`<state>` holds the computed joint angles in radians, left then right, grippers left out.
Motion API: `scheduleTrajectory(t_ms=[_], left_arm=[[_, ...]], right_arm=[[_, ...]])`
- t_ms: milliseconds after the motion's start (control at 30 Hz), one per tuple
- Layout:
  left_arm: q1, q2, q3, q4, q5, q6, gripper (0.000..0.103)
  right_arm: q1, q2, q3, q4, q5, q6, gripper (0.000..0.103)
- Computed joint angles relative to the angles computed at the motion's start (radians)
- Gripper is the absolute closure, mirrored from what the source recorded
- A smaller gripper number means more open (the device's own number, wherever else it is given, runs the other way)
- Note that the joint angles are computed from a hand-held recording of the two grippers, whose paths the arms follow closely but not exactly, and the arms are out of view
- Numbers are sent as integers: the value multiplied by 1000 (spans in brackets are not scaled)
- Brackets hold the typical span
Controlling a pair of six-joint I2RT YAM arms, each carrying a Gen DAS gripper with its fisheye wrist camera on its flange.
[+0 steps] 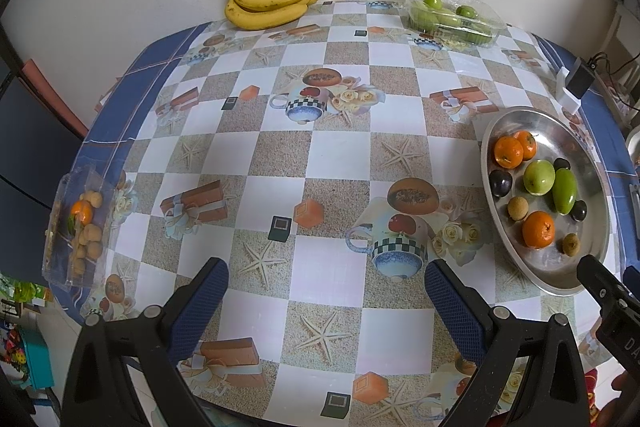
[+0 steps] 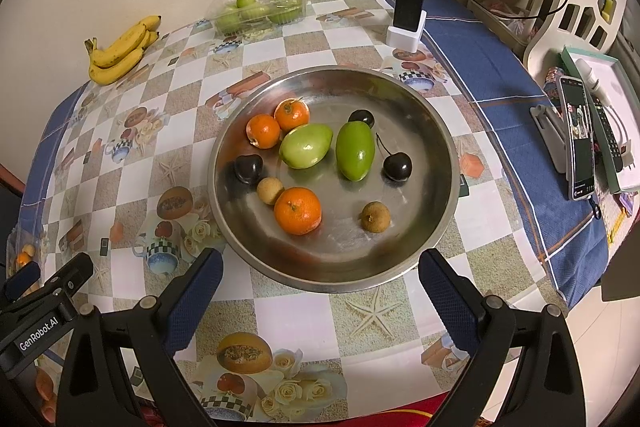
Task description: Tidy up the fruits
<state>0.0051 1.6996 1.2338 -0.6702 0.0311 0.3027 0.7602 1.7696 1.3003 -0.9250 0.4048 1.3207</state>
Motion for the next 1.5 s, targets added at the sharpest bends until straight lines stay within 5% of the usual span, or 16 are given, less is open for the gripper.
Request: scheduleTrajectory(t_ms=[1500], left_arm=[[5, -17, -4, 10, 11, -25, 3]], right_arm=[[-7, -5, -15, 11, -16, -6, 5]])
